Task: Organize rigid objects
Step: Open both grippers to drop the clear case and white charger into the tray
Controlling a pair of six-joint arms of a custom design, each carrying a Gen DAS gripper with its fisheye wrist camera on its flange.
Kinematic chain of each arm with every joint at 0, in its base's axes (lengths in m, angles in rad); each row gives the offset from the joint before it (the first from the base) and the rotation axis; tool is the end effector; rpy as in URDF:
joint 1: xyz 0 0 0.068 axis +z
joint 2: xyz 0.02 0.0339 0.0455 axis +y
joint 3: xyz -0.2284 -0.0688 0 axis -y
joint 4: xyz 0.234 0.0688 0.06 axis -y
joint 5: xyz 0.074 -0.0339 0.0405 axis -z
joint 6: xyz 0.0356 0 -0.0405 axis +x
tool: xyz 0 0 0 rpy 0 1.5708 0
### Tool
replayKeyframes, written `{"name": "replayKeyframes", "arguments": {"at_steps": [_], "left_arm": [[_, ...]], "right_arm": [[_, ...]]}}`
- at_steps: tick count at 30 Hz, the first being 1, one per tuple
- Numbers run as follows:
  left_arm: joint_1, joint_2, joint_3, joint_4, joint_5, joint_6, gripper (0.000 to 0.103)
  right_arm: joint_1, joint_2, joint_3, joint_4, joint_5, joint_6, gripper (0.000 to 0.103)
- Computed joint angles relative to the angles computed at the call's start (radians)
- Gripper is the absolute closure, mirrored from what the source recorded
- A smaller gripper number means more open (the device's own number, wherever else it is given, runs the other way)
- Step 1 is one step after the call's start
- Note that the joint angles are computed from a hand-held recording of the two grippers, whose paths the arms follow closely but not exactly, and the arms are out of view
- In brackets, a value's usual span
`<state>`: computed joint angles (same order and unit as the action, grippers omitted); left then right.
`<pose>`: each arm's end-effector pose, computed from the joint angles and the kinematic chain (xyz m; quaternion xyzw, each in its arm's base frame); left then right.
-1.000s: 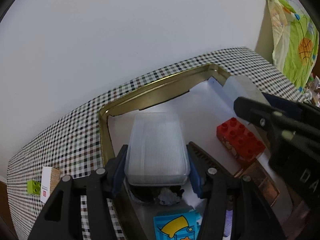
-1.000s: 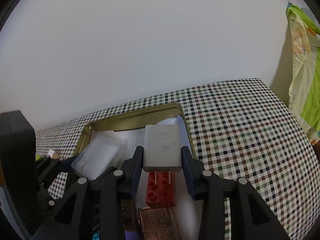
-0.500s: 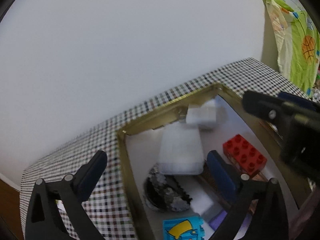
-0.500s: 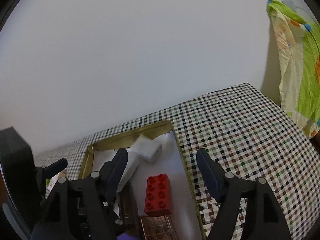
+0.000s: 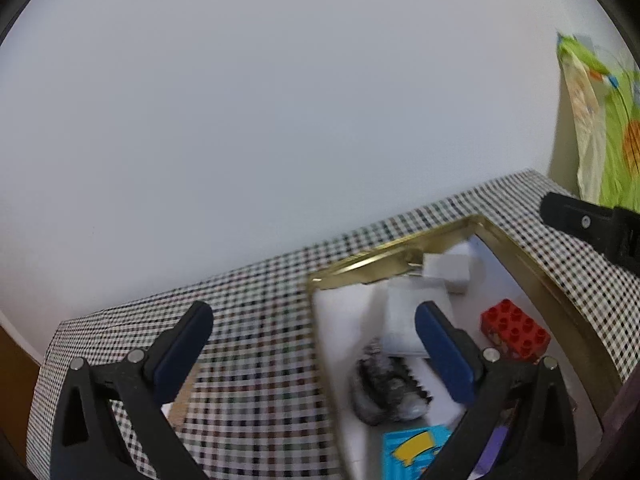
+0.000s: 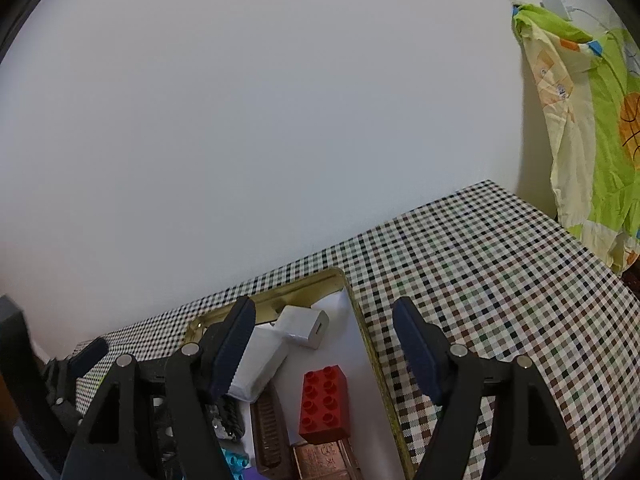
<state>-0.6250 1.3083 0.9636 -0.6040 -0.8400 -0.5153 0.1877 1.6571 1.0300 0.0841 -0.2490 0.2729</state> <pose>0.2249 -0.1296 0.2320 -0.0770 0.8748 0.1759 0.4448 0.3494 0.0753 0.1963 -0.0242 0.8659 0.2166 0.4502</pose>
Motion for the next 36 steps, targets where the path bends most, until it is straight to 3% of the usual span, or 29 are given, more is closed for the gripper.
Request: {"name": "replayKeyframes", "arguments": {"at_steps": [9, 16, 18, 22, 25, 27, 31, 33, 36], "left_arm": [[0.086, -0.341, -0.308, 0.054, -0.064, -0.028, 0.001], [0.227, -0.533, -0.47, 0.098, -0.036, 0.037, 0.001], [0.244, -0.563, -0.506, 0.123, -0.038, 0.049, 0.001], [0.318, -0.577, -0.54, 0.172, 0.042, 0.087, 0.001], [0.321, -0.607, -0.552, 0.176, 0.057, 0.081, 0.001], [0.317, -0.561, -0.559, 0.233, 0.067, 0.078, 0.001], [0.304, -0.611, -0.568, 0.195, 0.076, 0.074, 0.001], [0.314, -0.631, -0.575, 0.193, 0.088, 0.083, 0.001], [0.317, -0.651, -0.585, 0.191, 0.099, 0.088, 0.001]], "right_arm": [[0.057, -0.166, -0.244, 0.315, 0.197, 0.0, 0.029], [0.158, -0.307, -0.509, 0.675, 0.525, -0.003, 0.014], [0.178, -0.341, -0.548, 0.718, 0.582, -0.006, 0.014], [0.217, -0.359, -0.596, 0.738, 0.656, 0.015, 0.012], [0.253, -0.348, -0.579, 0.685, 0.682, 0.027, 0.011], [0.28, -0.37, -0.613, 0.723, 0.728, -0.009, 0.011], [0.345, -0.416, -0.7, 0.813, 0.833, -0.05, 0.009], [0.36, -0.445, -0.715, 0.777, 0.851, -0.027, 0.009], [0.349, -0.471, -0.715, 0.676, 0.796, 0.024, 0.009]]}}
